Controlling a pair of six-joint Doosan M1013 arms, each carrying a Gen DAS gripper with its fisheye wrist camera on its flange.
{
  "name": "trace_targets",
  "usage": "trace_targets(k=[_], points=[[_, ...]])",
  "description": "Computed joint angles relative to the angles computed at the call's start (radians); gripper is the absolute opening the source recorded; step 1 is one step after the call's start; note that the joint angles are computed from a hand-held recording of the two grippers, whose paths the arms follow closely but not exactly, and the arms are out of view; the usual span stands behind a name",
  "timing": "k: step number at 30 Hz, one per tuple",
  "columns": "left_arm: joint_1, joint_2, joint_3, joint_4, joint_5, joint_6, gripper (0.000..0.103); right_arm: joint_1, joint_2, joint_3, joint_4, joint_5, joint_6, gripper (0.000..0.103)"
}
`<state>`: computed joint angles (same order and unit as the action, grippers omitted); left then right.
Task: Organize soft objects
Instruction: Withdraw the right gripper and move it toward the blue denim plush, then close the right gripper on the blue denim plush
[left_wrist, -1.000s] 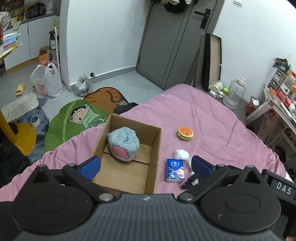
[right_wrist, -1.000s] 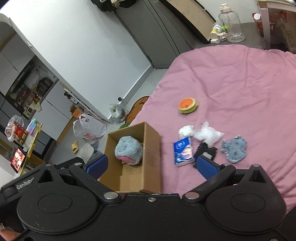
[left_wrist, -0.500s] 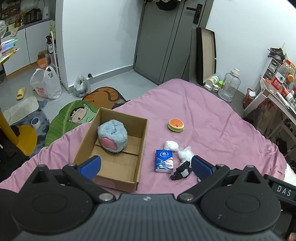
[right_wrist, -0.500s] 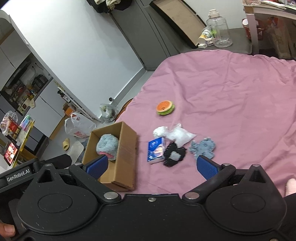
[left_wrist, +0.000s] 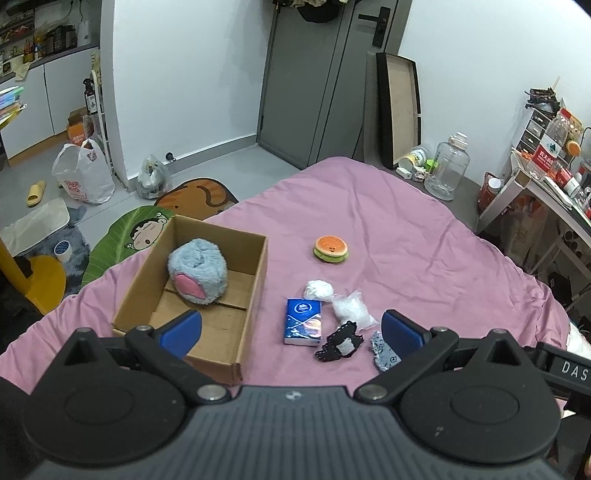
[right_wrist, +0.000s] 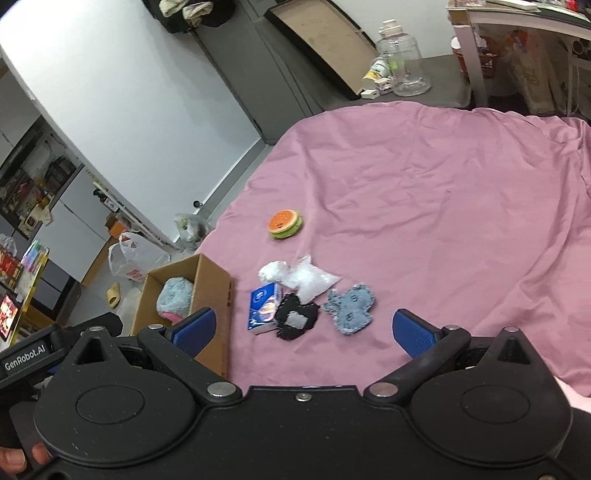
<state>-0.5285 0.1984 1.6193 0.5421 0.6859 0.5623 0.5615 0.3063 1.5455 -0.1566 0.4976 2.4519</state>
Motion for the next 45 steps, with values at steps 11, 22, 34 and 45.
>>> trace_targets(k=[11,22,34,45], points=[[-0.017,0.048,-0.024,0.015,0.001,0.006,0.100,-0.045,0.029,0.003,0.128,-0.013,-0.052,0.095],[-0.012,0.115,-0.067,-0.062,-0.003,0.132,0.084,-0.073,0.086,-0.012,0.284,-0.014,-0.155,0.084],[0.011,0.199,-0.116,-0.230,-0.001,0.308,0.060,-0.091,0.147,-0.045,0.350,0.012,-0.199,0.074],[0.036,0.275,-0.168,-0.364,0.027,0.459,0.050,-0.105,0.199,-0.085,0.404,0.055,-0.228,0.070]])
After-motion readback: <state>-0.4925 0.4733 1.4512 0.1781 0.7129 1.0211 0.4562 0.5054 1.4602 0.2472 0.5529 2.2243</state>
